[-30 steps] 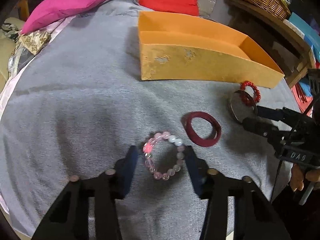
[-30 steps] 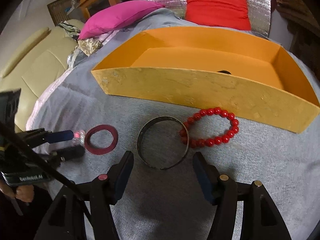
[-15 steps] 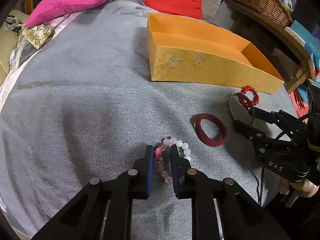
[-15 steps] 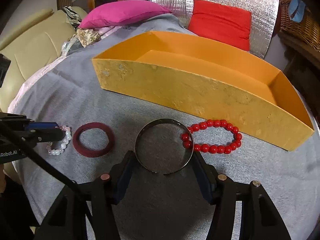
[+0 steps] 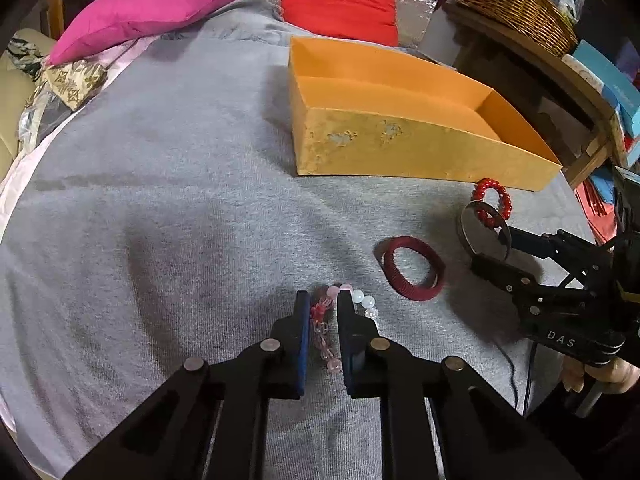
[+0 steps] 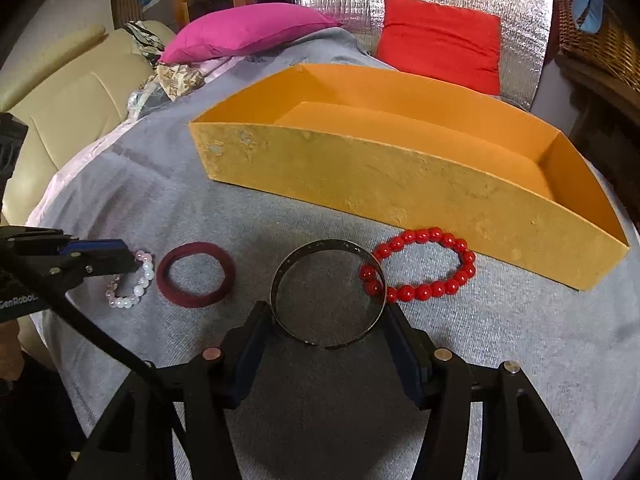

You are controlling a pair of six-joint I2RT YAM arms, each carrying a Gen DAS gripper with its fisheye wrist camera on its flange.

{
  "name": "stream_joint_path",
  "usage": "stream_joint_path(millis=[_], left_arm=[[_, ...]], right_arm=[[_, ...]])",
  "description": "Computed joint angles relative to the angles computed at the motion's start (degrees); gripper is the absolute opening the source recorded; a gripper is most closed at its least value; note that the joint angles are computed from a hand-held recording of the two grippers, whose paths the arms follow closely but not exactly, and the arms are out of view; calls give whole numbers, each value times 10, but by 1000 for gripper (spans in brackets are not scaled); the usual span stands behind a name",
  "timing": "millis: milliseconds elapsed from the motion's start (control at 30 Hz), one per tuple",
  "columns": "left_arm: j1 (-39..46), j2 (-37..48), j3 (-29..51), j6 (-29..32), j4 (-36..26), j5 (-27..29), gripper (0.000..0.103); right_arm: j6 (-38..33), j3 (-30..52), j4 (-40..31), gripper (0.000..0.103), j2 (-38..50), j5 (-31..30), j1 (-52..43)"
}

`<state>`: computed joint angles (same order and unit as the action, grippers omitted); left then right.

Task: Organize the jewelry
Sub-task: 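Lift the pink crystal bracelet with the left tool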

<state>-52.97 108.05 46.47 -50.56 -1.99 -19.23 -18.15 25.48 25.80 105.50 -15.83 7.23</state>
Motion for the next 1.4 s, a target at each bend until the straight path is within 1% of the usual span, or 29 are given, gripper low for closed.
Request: stream_joint_path(millis=[100,167,200,233,267,333,433,667,767,800,867,900,967,1033,1067,1100,1400], left_arm=[[-1,-7,-3,2,-2,-2,15],[1,-15,-10,9,4,6,20],[2,-13,-6,11,3,7,33],[2,-16,-8,13,3,6,52],[-1,-19,-10,15,3,3,65],[-6,-23,-15,23,5,-3,65],[-6,-19,-16,31,5,4,66],[-15,27,23,46,-31,21,66],[-20,37,34,45,-42,9,66],[-23,37,33,46,-42,4,64],[-28,45,46,45,-57,-12,51],[-27,49,52,45,-59,-15,47],[-27,45,49,39,-51,-21,29],[-25,43,46,38,-49,-24,22],[-24,38,39,38,-47,-26,13],[-25,38,41,39,-47,-29,10],[-21,45,57,42,-38,-40,8]], right_arm=[[-7,-2,-4,61,-3,-5,-9],[-14,-3,-8,61,-5,-8,-16],[-19,-3,-11,61,-5,-12,-22],[-21,-4,-11,61,-6,-13,-24],[-26,-5,-11,61,-6,-14,-27],[-35,-5,-13,60,-5,-13,-31],[-46,-7,-14,60,-3,-15,-38],[-53,-9,-13,61,-4,-12,-40],[-53,-9,-12,61,-3,-13,-41],[-52,-9,-12,61,-3,-12,-40],[-50,-10,-9,61,-2,-10,-37],[-49,-10,-8,61,-2,-9,-37],[-47,-10,-5,61,-2,-6,-34],[-46,-12,-3,61,-2,-4,-33],[-45,-12,-2,61,-2,-4,-32],[-44,-13,-2,61,-2,-4,-32],[-41,-14,-9,60,-10,-16,-39]])
